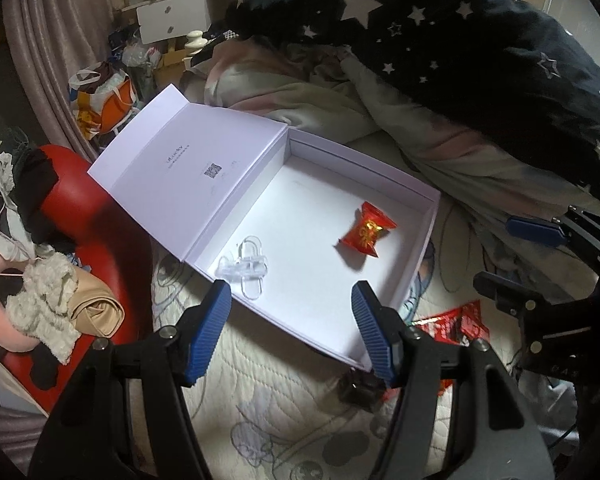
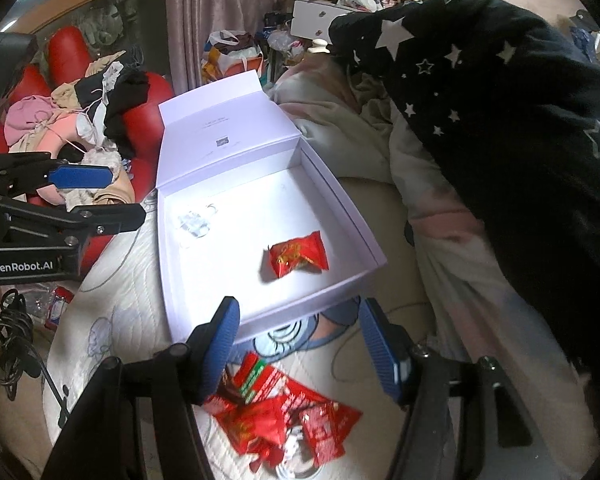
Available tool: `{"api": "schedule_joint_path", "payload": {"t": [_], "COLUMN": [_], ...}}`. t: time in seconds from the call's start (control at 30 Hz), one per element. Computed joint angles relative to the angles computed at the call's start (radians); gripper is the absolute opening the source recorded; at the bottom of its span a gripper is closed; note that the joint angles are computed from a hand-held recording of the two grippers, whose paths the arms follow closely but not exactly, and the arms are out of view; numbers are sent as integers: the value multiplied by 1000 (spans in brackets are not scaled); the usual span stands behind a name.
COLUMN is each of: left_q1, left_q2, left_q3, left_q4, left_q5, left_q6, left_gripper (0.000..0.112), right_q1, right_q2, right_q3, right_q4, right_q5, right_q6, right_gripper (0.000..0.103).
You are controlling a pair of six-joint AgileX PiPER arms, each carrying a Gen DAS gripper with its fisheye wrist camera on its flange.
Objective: Organize objects
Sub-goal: 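Withdraw both tools from the box back toward the candy pile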
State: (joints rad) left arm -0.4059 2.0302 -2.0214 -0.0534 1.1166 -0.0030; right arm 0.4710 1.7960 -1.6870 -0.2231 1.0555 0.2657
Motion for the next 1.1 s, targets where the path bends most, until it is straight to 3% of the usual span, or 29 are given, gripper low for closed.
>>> {"api": "schedule_joint_path", "payload": {"t": [0.53, 0.63, 1.1], "left_q1": [-90, -104, -165], "left_q2": [-207, -235, -311], "left_q3": [325, 380, 583], "left_q4": [12, 7, -23], "left_q5": [-94, -109, -184], "left_q6": [-15, -25, -16], "left_gripper": [62, 68, 69], "right_q1": [84, 97, 131], "right_q2": [-196, -226, -312], "right_q3": [243, 288, 483], "right_q4": [-24, -24, -6], "right_q5": [0, -10, -92], "right_q6": [140, 161, 258], "right_gripper": [63, 63, 67]}}
